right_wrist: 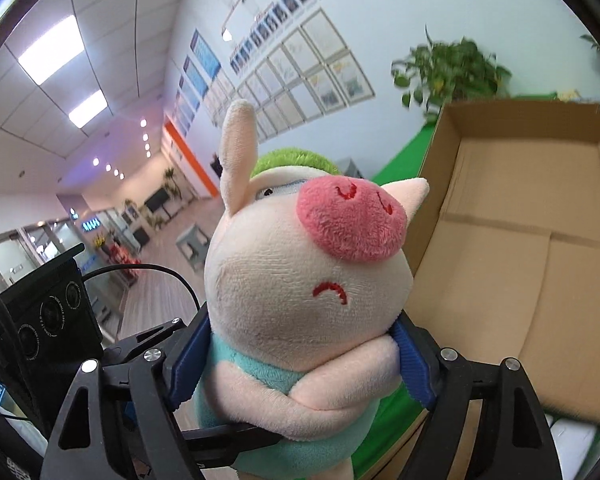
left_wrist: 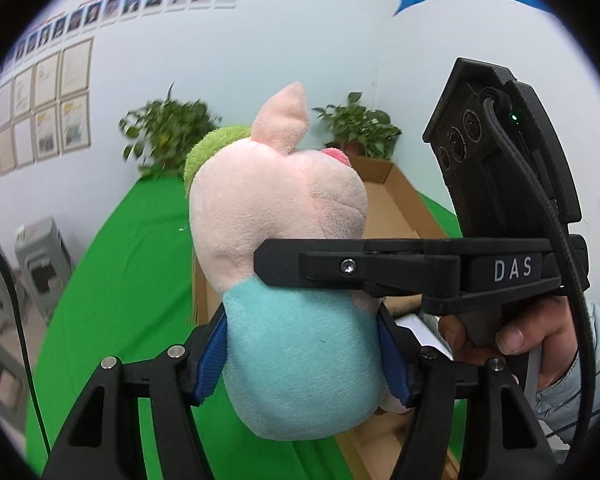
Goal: Organize objects
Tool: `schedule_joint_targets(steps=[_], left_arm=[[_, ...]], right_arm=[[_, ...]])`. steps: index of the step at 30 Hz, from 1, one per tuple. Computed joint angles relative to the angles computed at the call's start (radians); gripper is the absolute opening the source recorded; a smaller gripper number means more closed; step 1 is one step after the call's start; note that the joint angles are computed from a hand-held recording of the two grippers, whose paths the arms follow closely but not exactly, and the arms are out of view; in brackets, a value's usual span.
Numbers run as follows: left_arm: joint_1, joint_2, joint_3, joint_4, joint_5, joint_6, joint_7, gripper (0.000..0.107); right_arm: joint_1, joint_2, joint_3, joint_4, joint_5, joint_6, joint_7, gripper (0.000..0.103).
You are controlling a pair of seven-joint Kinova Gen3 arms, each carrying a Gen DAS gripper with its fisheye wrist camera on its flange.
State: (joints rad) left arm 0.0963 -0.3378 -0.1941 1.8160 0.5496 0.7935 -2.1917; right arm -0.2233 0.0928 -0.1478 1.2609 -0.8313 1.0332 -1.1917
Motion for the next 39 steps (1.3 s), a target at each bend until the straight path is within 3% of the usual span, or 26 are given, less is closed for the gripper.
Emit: schedule_joint_targets(steps=[4,9,12,14,17,21,27,30,34,39], left_arm=[[0.089,0.074,-0.063,-0.08,-0.001,-0.006,-0.025,0.065],[-0.04,0.078,0.052,-0.091,0.018,0.013,-0.019,0.065],[-0.019,0.129,0.02,-0.132,0.025,0.04,-0.027,0.065],[0.037,0.143,-0.025,-0.14,0.012,0.036,-0.026,0.065],[0.036,0.187,-0.037,-0.164,0.03,0.043,-0.044,0.065],[-0.002,0.249,-0.013,-0.209,0.023,0.096,-0.006,0.065],[-0.055,0.334,0.034,-0.267,-0.028,0.144,0.095,0.065],[-0.074,0.374,0.053,-0.278,-0.056,0.162,0.135,0.063],[-0.053,0.378,0.089,-0.236,-0.164,0.109,0.205,0.063],[-0.06,0.372,0.093,-0.225,-0.141,0.123,0.179,0.064]], right_arm=[[0.12,0.035,0.043,-0.109,-0.078,0.13,0.049,0.079],[0.17,0.111,0.038,-0.231,-0.093,0.178,0.027,0.079],[0.2,0.18,0.012,-0.304,-0.076,0.199,0.01,0.079],[0.207,0.24,-0.012,-0.346,-0.078,0.189,0.011,0.079],[0.201,0.297,-0.057,-0.313,-0.061,0.125,0.039,0.079],[0.177,0.401,-0.078,-0.361,-0.019,0.091,0.011,0.079],[0.148,0.576,-0.117,-0.518,0.051,0.128,-0.073,0.079],[0.134,0.651,-0.122,-0.57,0.085,0.145,-0.124,0.087],[0.127,0.666,-0.117,-0.565,0.138,0.133,-0.167,0.103],[0.164,0.642,-0.137,-0.507,0.14,0.078,-0.158,0.103]])
